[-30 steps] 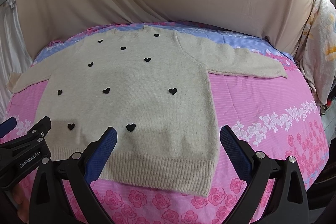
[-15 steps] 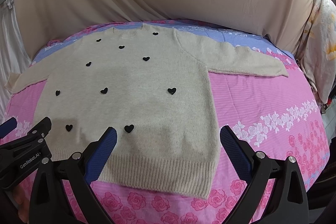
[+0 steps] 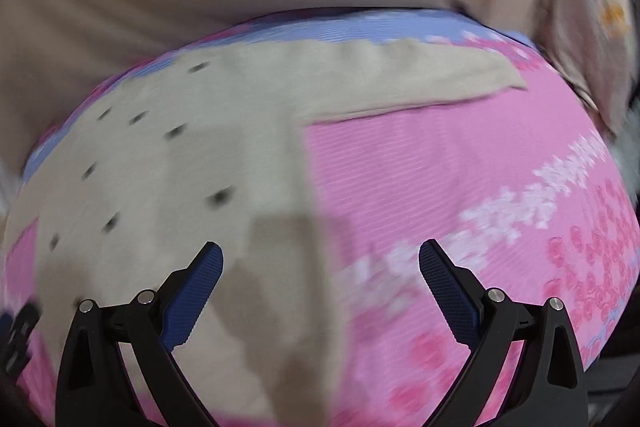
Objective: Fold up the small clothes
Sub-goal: 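Grasp the sweater sleeve cuff with the right gripper and lift it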
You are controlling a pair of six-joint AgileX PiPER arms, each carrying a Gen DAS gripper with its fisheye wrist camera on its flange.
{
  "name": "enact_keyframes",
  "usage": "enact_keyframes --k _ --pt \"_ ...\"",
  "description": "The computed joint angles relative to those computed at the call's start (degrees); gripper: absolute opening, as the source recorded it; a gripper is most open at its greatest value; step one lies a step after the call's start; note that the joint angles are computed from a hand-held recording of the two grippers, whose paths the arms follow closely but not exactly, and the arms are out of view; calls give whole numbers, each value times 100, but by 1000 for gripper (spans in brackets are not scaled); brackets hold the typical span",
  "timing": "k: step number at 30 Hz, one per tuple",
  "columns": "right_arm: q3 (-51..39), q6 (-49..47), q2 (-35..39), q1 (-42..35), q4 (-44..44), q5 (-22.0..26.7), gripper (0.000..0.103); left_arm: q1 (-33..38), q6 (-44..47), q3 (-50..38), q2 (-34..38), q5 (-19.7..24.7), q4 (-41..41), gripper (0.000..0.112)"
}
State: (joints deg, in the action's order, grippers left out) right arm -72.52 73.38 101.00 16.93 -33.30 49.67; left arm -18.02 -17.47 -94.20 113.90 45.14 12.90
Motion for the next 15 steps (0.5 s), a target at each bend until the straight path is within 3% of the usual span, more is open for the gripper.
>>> enact_keyframes --k 4,8,15 --pt "185 -657 33 -1923 110 -644 96 -134 -311 -310 196 181 228 95" --pt "-861 -2091 907 -3715 884 -992 96 -276 -617 -813 524 567 475 95" --pt "-4091 -3574 3157 -4892 1830 -58 94 -466 -917 -1839 1206 1321 683 95"
